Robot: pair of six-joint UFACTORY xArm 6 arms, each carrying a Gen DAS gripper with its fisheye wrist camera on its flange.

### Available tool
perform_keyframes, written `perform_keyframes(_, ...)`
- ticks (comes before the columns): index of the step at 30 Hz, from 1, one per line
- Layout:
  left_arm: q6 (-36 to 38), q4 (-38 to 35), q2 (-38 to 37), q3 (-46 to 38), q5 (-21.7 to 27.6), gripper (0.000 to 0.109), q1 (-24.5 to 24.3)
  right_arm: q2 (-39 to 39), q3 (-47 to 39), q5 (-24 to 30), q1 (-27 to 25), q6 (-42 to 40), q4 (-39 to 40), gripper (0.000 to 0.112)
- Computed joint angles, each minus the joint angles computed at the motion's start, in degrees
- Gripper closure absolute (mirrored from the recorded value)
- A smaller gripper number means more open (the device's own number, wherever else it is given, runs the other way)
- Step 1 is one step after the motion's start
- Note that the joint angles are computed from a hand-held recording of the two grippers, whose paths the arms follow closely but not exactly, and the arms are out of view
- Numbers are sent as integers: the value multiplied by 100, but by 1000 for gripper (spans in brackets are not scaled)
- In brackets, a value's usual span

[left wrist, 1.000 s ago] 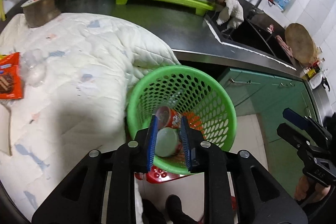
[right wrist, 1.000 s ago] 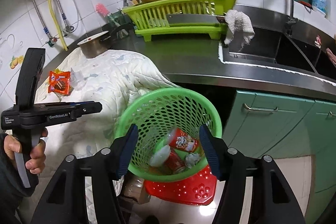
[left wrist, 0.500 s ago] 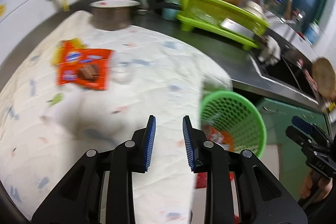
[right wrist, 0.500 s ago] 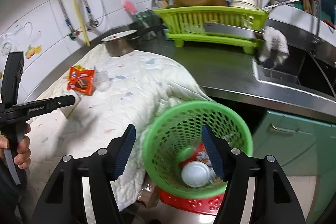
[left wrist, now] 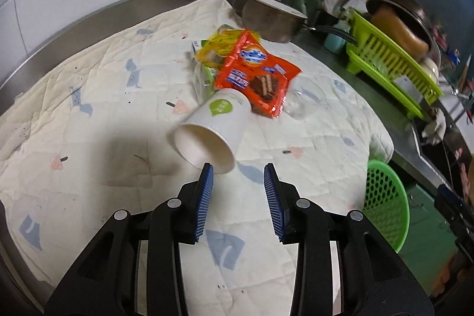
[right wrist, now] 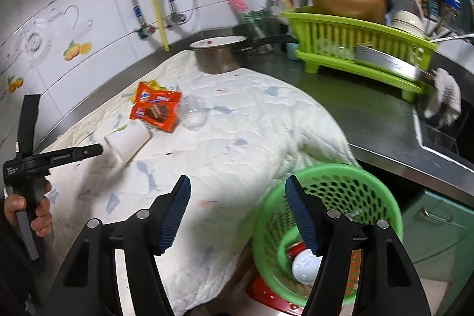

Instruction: Collect trash

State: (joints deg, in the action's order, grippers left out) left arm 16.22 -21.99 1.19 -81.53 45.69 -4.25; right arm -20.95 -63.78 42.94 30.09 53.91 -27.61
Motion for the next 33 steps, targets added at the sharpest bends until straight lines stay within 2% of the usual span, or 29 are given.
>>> perform_keyframes(14, -69, -543, 662, -440, -78, 75, 26, 1055, -743, -448, -76, -892, 722, 48)
perform_keyframes(17, -31, -679, 776, -543, -35, 82, 41, 1285, -928, -505, -132, -1120, 899, 48)
perform_keyframes(21, 118, -899, 848, -591, -51, 97, 59, 1632, -1245, -601, -217, -1404, 1130, 48)
perform_keyframes(25, 388, -1153, 855, -614, 14, 105, 103, 2053, -1670, -643, -287, -1734, 1349, 44)
perform_keyframes(28, 536, -1263, 835, -636, 70, 107, 139, 2407, -2049, -628, -326, -1987, 1497, 43)
perform_keyframes(30, 598, -1282, 803, -640, 106, 107, 159, 2642, -2304, -609, -351, -2077, 1551, 35)
perform_keyframes(33, 693, -1295, 741, -632, 181, 107, 201, 3021, -2718, -577, -411, -2315, 1698, 35)
